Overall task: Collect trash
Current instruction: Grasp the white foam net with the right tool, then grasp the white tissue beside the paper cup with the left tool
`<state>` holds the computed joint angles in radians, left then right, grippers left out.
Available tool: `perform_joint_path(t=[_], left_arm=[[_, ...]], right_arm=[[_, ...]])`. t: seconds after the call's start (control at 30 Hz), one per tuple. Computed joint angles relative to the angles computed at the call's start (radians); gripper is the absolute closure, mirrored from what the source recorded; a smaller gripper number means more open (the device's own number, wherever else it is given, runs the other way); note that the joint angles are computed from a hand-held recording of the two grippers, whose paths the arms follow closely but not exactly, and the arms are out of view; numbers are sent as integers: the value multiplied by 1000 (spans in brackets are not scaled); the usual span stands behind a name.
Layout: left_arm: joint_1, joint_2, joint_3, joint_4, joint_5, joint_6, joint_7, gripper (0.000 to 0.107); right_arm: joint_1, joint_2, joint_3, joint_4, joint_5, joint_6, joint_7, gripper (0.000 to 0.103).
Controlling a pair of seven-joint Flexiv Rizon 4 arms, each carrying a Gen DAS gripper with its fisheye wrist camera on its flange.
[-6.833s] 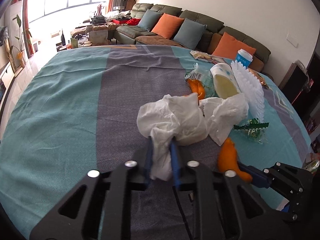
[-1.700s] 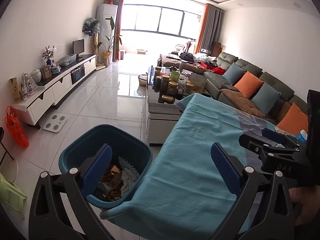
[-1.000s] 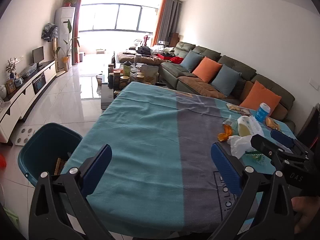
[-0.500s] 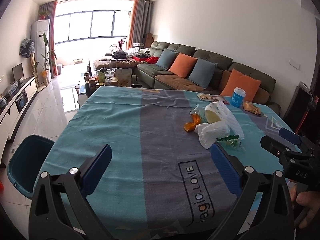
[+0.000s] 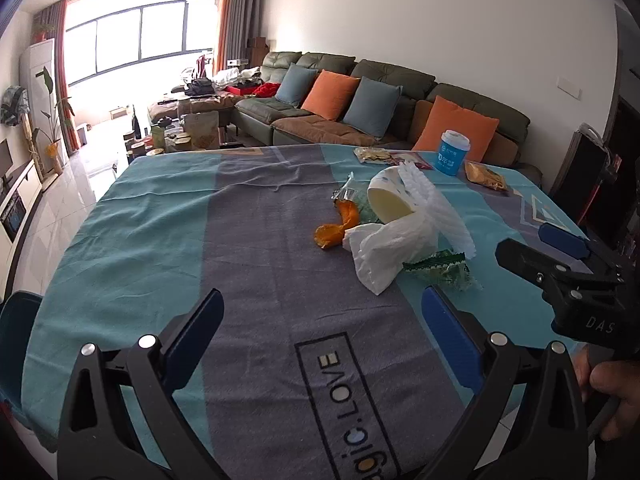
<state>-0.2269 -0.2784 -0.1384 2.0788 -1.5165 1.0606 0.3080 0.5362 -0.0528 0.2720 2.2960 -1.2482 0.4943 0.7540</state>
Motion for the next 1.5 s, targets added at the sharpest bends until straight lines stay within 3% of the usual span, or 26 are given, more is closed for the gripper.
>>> perform_joint_path(t=[0.17,0.33,0.53,0.6,0.67,0.83,0.87,1.07,1.27,1.5], left_arm=[[-5,-62,-21,-51,86,18,-85,9],[3,-100,-47,-78,154,18,-138,9],[22,-140,-71,-108,243,15,-212,9],[30,-151,-79,-117,267,16,-237,9],[39,-158,-87,-126,288,11,-259,9],[60,-160,-110,-140,293,-20,-269,9],[60,-160,-115,-141,284,-21,-259,9],[52,-165,-126,-156,259,-37,-261,9],[43,-189,-120,-183,307,-83,-346,9],[56,-247,-117,-240,445,-140,-529,33]], right_arm=[[-72,-14,-57,-5,-96,141,-38,7],[-120,-47,-85,-31,-112,223,-92,9],[-157,-78,-107,-41,-123,314,-123,23],[-165,-82,-112,-39,-126,340,-122,39],[-170,-79,-113,-34,-129,353,-117,46],[-183,-53,-111,-11,-155,381,-90,76],[-185,-45,-109,-5,-161,372,-81,88],[-186,7,-85,31,-162,306,-16,92],[-185,49,-65,56,-153,261,9,93],[-192,63,-62,71,-159,269,28,93]])
